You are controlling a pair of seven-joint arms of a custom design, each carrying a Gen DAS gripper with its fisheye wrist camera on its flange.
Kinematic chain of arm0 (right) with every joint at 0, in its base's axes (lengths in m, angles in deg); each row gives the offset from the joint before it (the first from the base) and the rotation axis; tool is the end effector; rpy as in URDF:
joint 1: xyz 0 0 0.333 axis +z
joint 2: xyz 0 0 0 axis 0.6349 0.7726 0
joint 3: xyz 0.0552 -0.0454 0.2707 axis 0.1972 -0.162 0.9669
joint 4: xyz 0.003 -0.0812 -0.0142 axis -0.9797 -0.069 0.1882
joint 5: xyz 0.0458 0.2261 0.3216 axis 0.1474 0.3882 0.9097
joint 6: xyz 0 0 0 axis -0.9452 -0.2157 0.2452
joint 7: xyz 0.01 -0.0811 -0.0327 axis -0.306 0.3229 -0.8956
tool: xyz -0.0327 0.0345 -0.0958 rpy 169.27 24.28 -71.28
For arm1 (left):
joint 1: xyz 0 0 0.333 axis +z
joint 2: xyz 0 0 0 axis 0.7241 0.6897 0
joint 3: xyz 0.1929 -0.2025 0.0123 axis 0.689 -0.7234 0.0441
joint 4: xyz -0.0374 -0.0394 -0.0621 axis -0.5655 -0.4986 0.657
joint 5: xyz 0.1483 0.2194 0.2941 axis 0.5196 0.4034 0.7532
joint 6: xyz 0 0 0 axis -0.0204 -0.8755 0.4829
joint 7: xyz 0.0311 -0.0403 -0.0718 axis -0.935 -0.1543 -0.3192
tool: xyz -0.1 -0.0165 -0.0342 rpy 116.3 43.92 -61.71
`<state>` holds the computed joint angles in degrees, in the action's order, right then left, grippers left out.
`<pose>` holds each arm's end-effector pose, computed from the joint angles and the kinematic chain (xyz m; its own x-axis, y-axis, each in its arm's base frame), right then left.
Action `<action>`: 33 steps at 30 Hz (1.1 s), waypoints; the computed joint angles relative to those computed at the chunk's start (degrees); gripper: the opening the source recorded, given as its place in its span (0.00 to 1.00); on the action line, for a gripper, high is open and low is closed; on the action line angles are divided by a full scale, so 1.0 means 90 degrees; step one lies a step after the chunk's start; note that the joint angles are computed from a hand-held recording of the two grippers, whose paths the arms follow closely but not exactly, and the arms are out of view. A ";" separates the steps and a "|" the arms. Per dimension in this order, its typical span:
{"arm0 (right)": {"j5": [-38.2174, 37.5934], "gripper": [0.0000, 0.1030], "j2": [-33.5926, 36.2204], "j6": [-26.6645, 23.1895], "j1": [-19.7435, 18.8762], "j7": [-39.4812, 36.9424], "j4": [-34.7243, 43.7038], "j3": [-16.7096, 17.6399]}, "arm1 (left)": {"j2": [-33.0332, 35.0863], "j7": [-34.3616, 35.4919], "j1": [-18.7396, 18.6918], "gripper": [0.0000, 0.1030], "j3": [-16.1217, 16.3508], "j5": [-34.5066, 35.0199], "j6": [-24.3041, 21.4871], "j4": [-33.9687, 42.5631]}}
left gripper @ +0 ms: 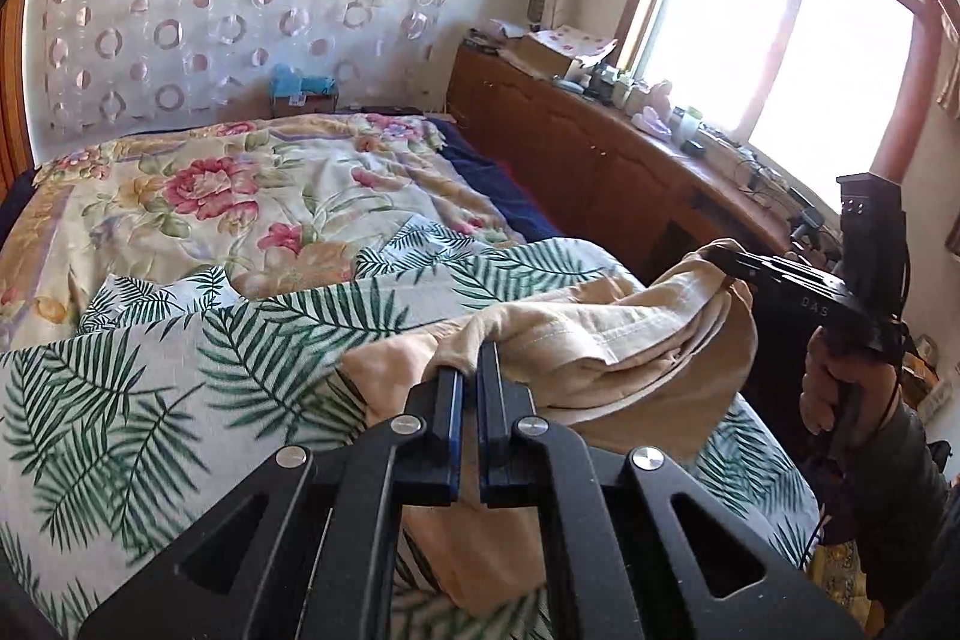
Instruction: Fold small clothes
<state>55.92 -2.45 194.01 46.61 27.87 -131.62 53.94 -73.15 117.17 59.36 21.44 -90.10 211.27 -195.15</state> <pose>0.6490 0.1276 0.4823 0.6531 -0.7496 -0.1075 -0.4405 -0.2606 -0.8591 0.6383 -0.0047 0.4043 -0.0592 -0.9594 0.2759 -0.6495 -0.1729 -0.7405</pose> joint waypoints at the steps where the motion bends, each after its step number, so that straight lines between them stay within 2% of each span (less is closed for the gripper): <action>1: -0.0287 0.07 0.0201 0.0027 0.0077 0.0265 0.0234 -0.0028 | 0.0187 -0.0308 -0.0100 0.04 0.0184 0.0306 -0.0126 0.0193; 4: -0.1232 0.07 0.0751 -0.0023 0.0227 0.1215 0.0927 -0.0085 | 0.0573 -0.0993 -0.0134 0.04 0.0404 0.0987 -0.0430 0.0574; 6: -0.1719 0.07 0.1025 -0.0052 0.0249 0.1703 0.1261 -0.0066 | 0.0724 -0.1086 0.0045 0.06 0.0244 0.1086 -0.0521 0.0710; 7: -0.1866 0.07 0.1169 -0.0088 0.0227 0.1865 0.1438 -0.0026 | 0.0763 -0.1103 0.0112 0.16 0.0194 0.1150 -0.0528 0.0713; 8: -0.2050 0.07 0.1319 -0.0174 0.0217 0.2080 0.1639 -0.0009 | 0.0758 -0.1148 0.0144 0.31 0.0168 0.1231 -0.0478 0.0679; 9: -0.2201 0.07 0.1425 -0.0257 0.0198 0.2270 0.1801 0.0014 | 0.0743 -0.1164 0.0179 0.39 0.0119 0.1291 -0.0384 0.0637; 10: -0.2300 0.11 0.1514 -0.0326 0.0160 0.2389 0.1927 0.0053 | 0.0737 -0.1143 0.0247 0.46 0.0045 0.1323 -0.0333 0.0621; 11: -0.2423 0.16 0.1583 -0.0295 0.0158 0.2518 0.2021 0.0065 | 0.0731 -0.1189 0.0284 0.48 0.0029 0.1412 -0.0371 0.0639; 12: -0.2593 0.21 0.1584 -0.0179 0.0192 0.2703 0.2050 0.0035 | 0.0692 -0.1276 0.0290 0.58 0.0055 0.1525 -0.0433 0.0594; 13: -0.2769 0.35 0.1595 0.0010 0.0237 0.2875 0.2055 -0.0004 | 0.0682 -0.1257 0.0356 0.68 0.0004 0.1531 -0.0486 0.0586; 14: -0.2832 0.47 0.1607 0.0087 0.0203 0.2944 0.2079 0.0028 | 0.0708 -0.1174 0.0433 0.70 -0.0071 0.1484 -0.0509 0.0619; 18: -0.2642 0.49 0.1349 -0.0239 -0.0097 0.2778 0.1872 0.0279 | 0.0537 -0.1055 0.0469 0.71 -0.0132 0.1399 -0.0560 0.0347; 21: -0.2640 0.49 0.1127 -0.0332 -0.0124 0.2472 0.1563 0.0271 | 0.0489 -0.1060 0.0358 0.71 -0.0048 0.1473 -0.0631 0.0251; 24: -0.2863 0.50 0.1140 -0.0555 -0.0058 0.2432 0.1571 0.0146 | 0.0528 -0.0703 0.0419 0.71 -0.0177 0.1258 -0.0701 0.0250; 27: -0.3409 0.50 0.1600 -0.1036 0.0084 0.2964 0.2275 -0.0039 | 0.0620 -0.0988 0.0200 0.71 0.0056 0.1489 -0.0766 0.0362; 30: -0.3630 0.49 0.2226 -0.1599 0.0052 0.3296 0.3295 -0.0001 | 0.0763 -0.1443 0.0029 0.71 0.0272 0.1917 -0.0806 0.0511; 31: -0.3674 0.44 0.2442 -0.1796 0.0025 0.3339 0.3656 0.0038 | 0.0798 -0.1584 -0.0011 0.71 0.0322 0.2059 -0.0797 0.0546; 32: -0.3767 0.13 0.2688 -0.2049 0.0020 0.3398 0.4072 0.0055 | 0.0826 -0.1722 -0.0040 0.71 0.0366 0.2203 -0.0789 0.0571; 33: -0.3897 0.01 0.2883 -0.2250 0.0038 0.3444 0.4402 0.0049 | 0.0852 -0.1916 -0.0101 0.71 0.0445 0.2391 -0.0761 0.0597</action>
